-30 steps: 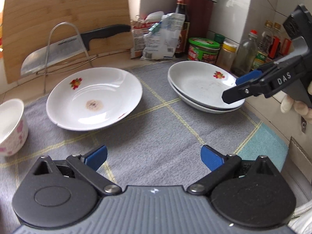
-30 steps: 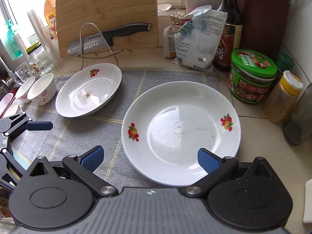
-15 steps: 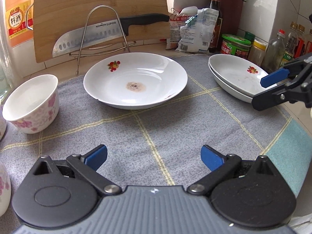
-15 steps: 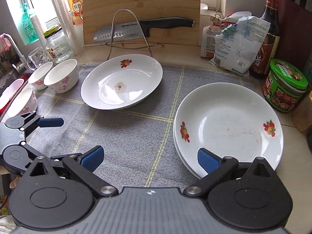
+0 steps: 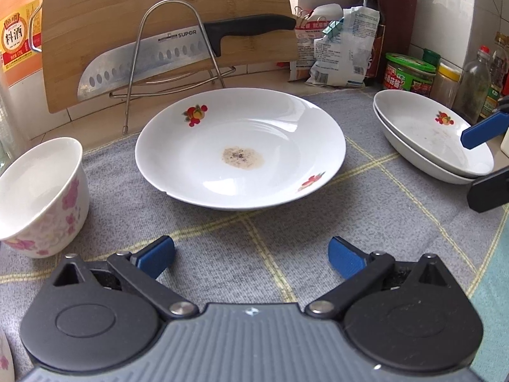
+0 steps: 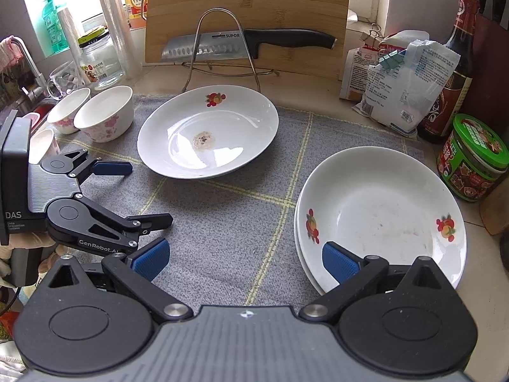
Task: Organize plates and bowls
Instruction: 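Move the right gripper to the rim of the brown-stained white plate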
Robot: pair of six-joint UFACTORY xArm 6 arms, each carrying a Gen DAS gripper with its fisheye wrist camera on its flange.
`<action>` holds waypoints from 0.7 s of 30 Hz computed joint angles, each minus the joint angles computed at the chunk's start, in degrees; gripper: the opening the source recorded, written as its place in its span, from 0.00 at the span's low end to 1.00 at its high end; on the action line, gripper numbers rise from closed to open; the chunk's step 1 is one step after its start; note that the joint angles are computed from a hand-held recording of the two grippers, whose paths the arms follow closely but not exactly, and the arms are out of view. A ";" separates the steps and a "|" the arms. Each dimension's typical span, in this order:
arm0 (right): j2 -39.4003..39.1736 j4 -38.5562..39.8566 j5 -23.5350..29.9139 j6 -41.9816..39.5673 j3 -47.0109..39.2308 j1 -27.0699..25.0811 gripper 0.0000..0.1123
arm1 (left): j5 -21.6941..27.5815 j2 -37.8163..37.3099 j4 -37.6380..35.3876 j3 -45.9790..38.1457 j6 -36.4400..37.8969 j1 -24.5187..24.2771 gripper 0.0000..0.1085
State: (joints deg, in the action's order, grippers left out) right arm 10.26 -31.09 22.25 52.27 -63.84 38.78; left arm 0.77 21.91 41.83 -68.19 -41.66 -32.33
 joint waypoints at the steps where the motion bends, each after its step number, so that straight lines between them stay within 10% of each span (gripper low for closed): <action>1: 0.32 0.53 -0.08 -0.77 -0.38 -0.12 0.92 | -0.08 0.33 1.02 -0.46 -0.94 0.15 0.94; 21: 16.08 28.33 1.71 -36.00 -21.32 -4.64 0.92 | -0.96 4.75 10.52 -6.40 -9.74 1.84 0.95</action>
State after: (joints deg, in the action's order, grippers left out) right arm 26.33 -2.76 23.97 16.26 -85.16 34.13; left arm -0.19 26.65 52.36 -74.60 -51.40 -30.49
